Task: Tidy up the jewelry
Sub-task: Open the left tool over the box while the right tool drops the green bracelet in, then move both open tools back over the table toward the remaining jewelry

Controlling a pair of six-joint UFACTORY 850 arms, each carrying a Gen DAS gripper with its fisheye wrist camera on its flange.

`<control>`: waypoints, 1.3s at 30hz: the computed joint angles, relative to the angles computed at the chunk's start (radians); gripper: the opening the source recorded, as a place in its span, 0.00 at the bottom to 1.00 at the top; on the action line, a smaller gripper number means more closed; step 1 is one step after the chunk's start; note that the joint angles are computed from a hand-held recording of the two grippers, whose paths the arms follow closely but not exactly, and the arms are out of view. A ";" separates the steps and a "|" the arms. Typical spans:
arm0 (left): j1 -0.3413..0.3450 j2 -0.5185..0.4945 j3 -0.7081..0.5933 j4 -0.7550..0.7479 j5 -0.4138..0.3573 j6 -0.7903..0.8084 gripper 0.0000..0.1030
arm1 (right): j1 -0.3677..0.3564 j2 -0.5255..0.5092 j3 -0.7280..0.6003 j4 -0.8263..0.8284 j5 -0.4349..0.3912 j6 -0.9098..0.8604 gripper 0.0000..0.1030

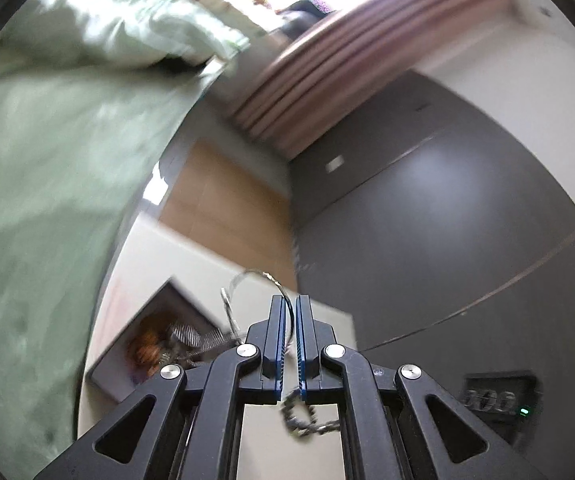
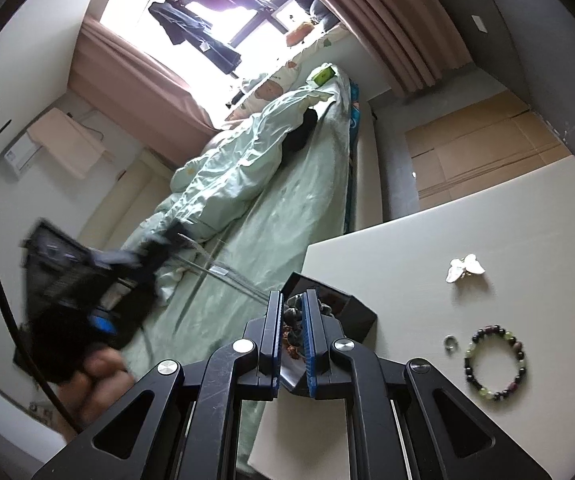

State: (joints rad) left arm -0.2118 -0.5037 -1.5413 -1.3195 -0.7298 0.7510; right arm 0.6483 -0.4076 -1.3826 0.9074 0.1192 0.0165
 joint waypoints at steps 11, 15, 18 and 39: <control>0.002 -0.020 -0.033 0.253 -0.028 -0.232 0.71 | 0.028 -0.072 -0.065 -0.035 0.106 0.061 0.10; 0.018 0.015 -0.006 0.281 0.004 -0.267 0.72 | 0.033 -0.097 -0.095 -0.102 0.111 0.119 0.10; 0.028 0.029 0.006 0.272 0.021 -0.264 0.77 | 0.037 -0.127 -0.137 -0.070 0.098 0.064 0.10; 0.012 0.059 0.020 0.329 0.075 -0.290 0.83 | 0.012 -0.060 -0.037 0.007 0.051 0.068 0.51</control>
State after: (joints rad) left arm -0.1997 -0.4446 -1.5211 -0.9905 -0.6551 0.4612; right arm 0.6602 -0.4677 -1.4200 0.9147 0.1699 0.0847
